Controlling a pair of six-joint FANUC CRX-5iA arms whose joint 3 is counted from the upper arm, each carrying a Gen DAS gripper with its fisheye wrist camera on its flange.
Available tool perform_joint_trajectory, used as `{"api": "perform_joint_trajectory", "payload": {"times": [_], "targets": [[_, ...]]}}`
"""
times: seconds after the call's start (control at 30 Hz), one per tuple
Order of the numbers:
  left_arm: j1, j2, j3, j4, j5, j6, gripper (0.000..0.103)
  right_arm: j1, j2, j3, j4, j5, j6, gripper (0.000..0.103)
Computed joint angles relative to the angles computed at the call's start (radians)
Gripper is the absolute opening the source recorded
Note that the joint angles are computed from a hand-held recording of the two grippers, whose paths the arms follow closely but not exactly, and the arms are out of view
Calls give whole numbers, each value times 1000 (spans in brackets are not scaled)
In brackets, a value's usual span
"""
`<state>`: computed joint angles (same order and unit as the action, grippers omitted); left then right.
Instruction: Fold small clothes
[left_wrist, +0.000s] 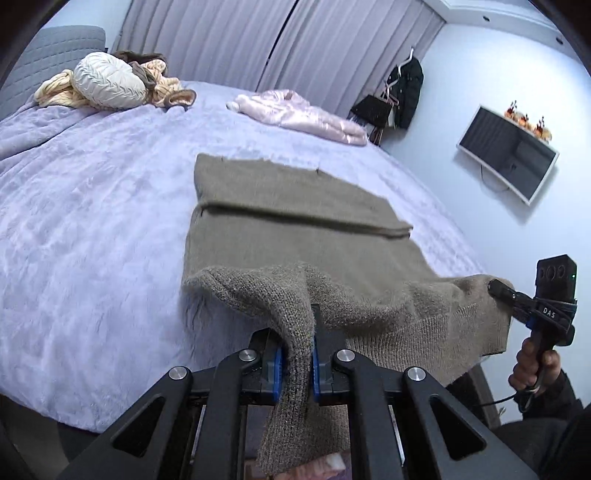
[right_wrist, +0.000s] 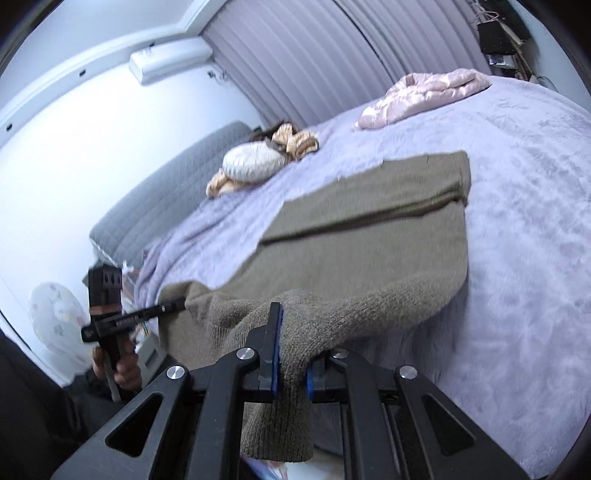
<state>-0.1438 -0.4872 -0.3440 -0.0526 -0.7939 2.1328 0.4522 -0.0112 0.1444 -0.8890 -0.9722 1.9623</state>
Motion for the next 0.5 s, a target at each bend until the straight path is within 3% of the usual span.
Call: {"api": "perform_joint_trajectory", "payload": {"times": [0.27,0.5], "targets": [[62,-3,8,44,55,-23,13,38,41,68,70,120,-88,11],[77,83,102,-13,22,23,13,71,116,163,154,146,-174,11]]}}
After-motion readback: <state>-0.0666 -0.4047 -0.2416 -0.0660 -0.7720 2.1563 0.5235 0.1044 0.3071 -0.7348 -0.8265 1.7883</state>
